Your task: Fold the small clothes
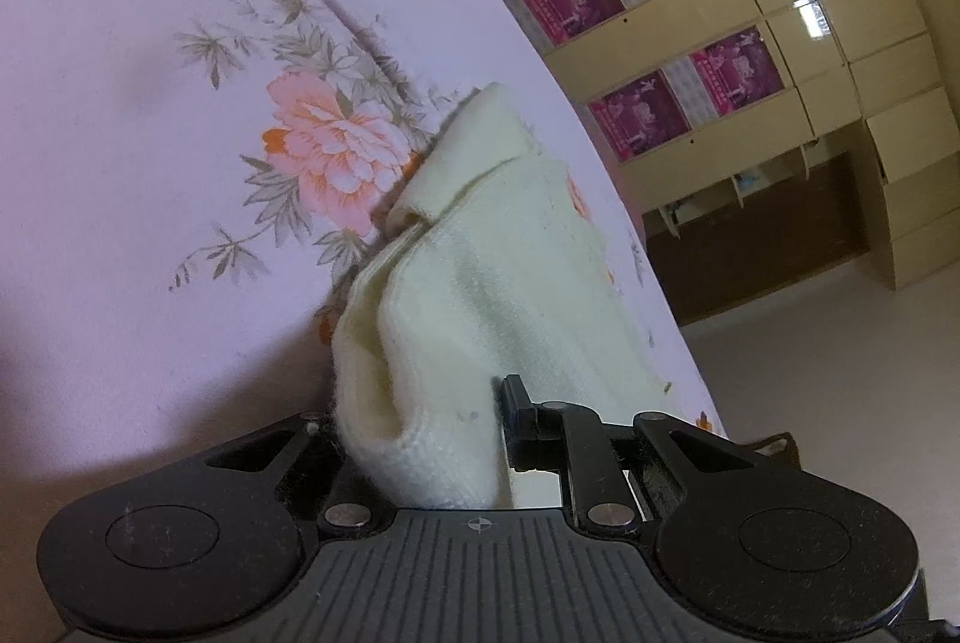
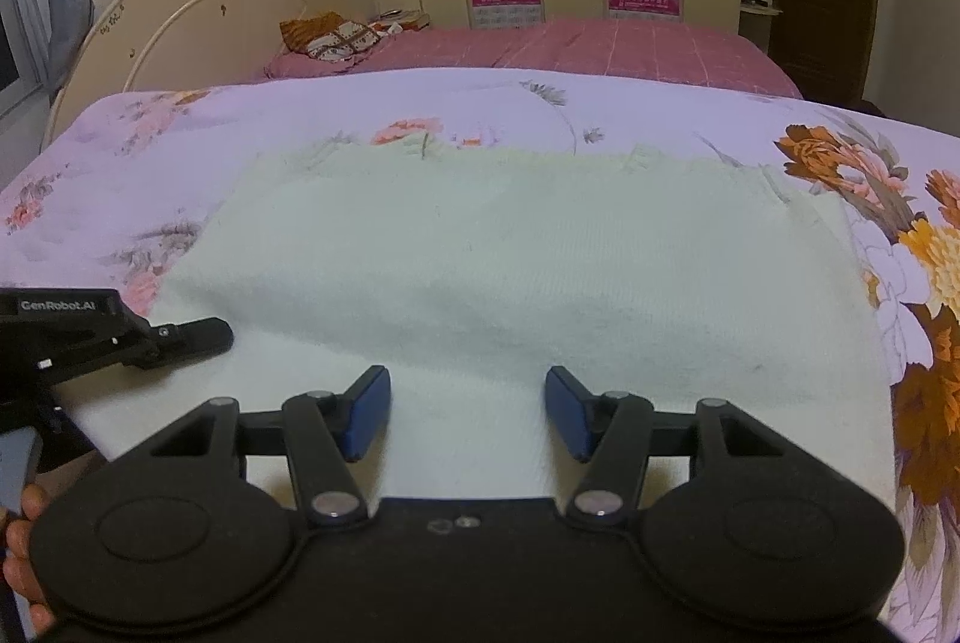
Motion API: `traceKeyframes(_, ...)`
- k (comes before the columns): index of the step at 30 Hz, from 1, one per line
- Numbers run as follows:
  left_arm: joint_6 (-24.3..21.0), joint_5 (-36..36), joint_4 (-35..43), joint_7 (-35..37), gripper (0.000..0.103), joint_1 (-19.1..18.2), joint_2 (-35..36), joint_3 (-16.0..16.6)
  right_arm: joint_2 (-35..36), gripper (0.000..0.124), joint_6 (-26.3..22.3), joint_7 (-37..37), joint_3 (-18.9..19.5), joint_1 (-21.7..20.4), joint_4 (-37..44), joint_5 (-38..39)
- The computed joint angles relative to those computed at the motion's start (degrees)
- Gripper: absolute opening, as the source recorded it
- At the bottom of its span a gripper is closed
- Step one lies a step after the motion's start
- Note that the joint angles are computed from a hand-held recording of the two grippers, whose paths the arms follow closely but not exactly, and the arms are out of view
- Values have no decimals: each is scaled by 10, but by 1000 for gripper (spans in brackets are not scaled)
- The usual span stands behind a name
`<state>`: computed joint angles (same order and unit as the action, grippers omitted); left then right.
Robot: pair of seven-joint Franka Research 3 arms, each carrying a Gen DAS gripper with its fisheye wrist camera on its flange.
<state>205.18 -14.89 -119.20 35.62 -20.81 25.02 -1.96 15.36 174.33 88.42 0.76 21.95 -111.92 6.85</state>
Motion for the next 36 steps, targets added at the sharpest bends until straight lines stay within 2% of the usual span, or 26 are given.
traceKeyframes(1,0,-7,3,8,8,-9,2,8,-1,56,4,-4,4,-3,-1,4)
traceKeyframes(4,25,-14,5,16,8,-15,8,10,-2,56,13,-3,0,0,-2,2)
traceKeyframes(7,43,-33,14,74,8,-40,8,29,8,55,24,11,-15,12,10,-5)
traceKeyframes(8,47,-31,19,92,8,-40,7,29,12,54,26,25,-33,27,12,-18)
traceKeyframes(9,50,-27,23,108,7,-38,6,27,12,54,26,23,-35,29,12,-17)
traceKeyframes(10,50,-26,32,134,7,-42,7,30,15,53,27,44,-57,47,14,-38)
traceKeyframes(11,52,-20,36,150,7,-39,4,27,23,52,23,74,-96,79,19,-67)
traceKeyframes(13,50,4,52,175,7,-26,5,15,40,53,4,103,-134,110,31,-119)
traceKeyframes(15,40,33,69,190,7,-12,6,2,41,53,2,120,-142,116,32,-151)
traceKeyframes(17,23,85,95,202,7,4,11,-14,37,53,2,108,-109,85,31,-135)
traceKeyframes(19,-2,165,131,190,7,41,24,-52,29,53,7,82,-64,45,24,-104)
traceKeyframes(20,-19,209,153,181,7,62,34,-76,29,52,7,83,-62,42,24,-107)
traceKeyframes(21,-34,247,170,170,7,80,43,-98,17,49,17,59,-39,21,8,-72)
traceKeyframes(23,-76,336,216,147,7,134,74,-168,10,48,22,54,-30,10,-1,-62)
traceKeyframes(24,-94,368,229,141,7,156,83,-199,2,48,28,58,-37,14,-14,-60)
traceKeyframes(25,-115,398,247,140,7,179,101,-235,-18,48,40,74,-61,24,-39,-67)
traceKeyframes(28,-165,422,272,158,7,216,137,-307,-39,49,45,105,-95,38,-65,-89)
traceKeyframes(29,-179,415,276,165,8,216,141,-314,-57,49,42,141,-116,41,-86,-121)
traceKeyframes(31,-214,385,287,196,8,217,148,-331,-67,48,43,151,-123,39,-99,-131)
traceKeyframes(32,-223,392,289,185,8,210,143,-323,-86,48,42,144,-111,17,-122,-121)
traceKeyframes(33,-226,422,292,152,13,200,140,-312,-95,48,40,140,-101,3,-131,-116)
traceKeyframes(34,-228,414,288,159,21,207,137,-321,-106,48,40,123,-84,-15,-143,-98)
traceKeyframes(35,-227,368,279,206,46,225,137,-350,-116,49,40,92,-61,-36,-153,-62)
traceKeyframes(36,-226,357,271,213,69,229,132,-361,-123,49,39,73,-46,-50,-160,-37)
